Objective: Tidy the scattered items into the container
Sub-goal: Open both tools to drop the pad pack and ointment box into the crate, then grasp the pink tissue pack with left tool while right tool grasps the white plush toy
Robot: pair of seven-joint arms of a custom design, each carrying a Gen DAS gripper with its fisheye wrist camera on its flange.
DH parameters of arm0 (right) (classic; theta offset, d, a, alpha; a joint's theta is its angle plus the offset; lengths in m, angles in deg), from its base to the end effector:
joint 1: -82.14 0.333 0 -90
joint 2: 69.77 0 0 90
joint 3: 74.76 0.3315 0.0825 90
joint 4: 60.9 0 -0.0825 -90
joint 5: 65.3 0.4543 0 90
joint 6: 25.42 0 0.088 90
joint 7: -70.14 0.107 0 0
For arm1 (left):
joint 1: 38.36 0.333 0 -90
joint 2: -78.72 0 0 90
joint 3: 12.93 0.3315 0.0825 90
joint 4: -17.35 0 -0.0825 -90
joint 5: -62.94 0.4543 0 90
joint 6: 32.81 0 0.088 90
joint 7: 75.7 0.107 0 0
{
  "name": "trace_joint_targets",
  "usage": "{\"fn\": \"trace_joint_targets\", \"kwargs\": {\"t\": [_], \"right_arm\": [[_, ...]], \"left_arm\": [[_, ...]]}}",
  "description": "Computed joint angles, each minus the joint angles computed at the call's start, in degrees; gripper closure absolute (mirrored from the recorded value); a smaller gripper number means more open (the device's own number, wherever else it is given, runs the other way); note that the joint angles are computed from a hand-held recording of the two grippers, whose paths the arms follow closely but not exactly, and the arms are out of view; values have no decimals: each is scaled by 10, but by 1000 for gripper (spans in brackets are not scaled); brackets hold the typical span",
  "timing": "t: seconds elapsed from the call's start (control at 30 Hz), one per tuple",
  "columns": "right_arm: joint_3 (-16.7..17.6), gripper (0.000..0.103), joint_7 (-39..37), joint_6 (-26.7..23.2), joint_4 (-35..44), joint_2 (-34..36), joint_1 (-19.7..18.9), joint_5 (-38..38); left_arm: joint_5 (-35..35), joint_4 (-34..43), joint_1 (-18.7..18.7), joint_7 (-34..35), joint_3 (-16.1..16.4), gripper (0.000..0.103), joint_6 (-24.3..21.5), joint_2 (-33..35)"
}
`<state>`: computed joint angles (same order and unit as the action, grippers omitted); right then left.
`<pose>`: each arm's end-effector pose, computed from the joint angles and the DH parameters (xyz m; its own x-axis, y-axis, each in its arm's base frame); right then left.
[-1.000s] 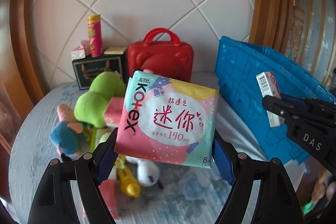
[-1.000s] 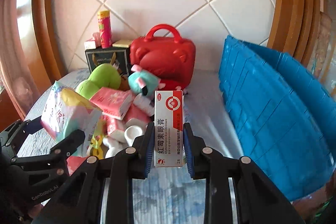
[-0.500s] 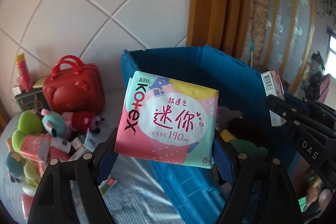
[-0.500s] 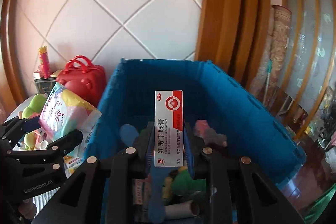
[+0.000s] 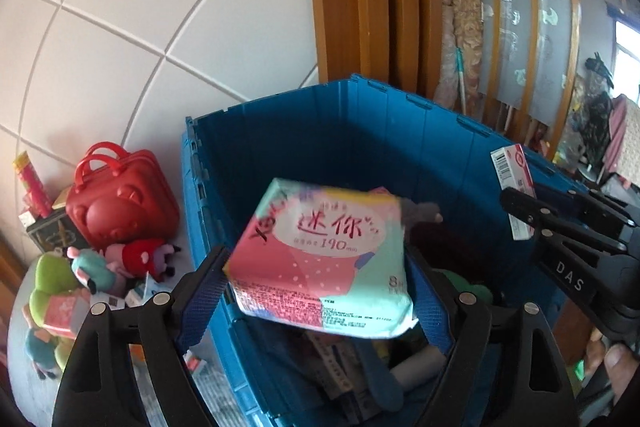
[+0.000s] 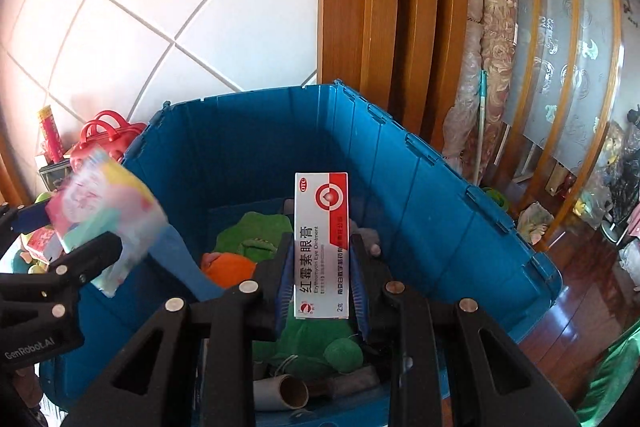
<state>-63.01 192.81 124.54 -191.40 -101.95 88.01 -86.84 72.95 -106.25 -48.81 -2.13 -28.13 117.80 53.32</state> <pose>0.4651 0.1786 0.6669 -0.0138 -0.9997 0.0216 -0.5704 -0.0099 -0.8213 0.4718 -0.2600 0.6788 -0.2694 -0.9613 -0.0580 -0.5661 0.2068 -0.7980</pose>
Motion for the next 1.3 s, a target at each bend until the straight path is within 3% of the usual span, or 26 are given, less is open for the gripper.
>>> {"fn": "trace_joint_targets", "kwargs": {"t": [0.07,0.13,0.17,0.6,0.87,1.0,1.17,1.3], "right_arm": [[-5,64,0,8,-4,-3,2,5],[-9,18,-4,16,-7,-5,4,9],[-8,13,-3,20,-11,-8,2,9],[0,2,-9,26,-35,-38,6,29],[39,0,3,49,-11,-18,28,22],[71,0,24,56,17,7,40,6],[120,0,72,67,62,48,54,-37],[159,0,124,47,112,105,71,-83]], "left_arm": [[-16,-2,-12,12,9,16,-1,-1],[-20,-3,-13,15,9,16,-8,-4],[-18,-4,-11,13,5,15,-9,-6],[-26,-68,-2,-12,13,12,-1,-81],[-21,-149,46,-37,35,11,-12,-182],[-22,-195,72,-26,64,1,-13,-236],[-24,-249,112,17,111,1,-29,-296],[-23,-290,158,76,155,1,-55,-328]]}}
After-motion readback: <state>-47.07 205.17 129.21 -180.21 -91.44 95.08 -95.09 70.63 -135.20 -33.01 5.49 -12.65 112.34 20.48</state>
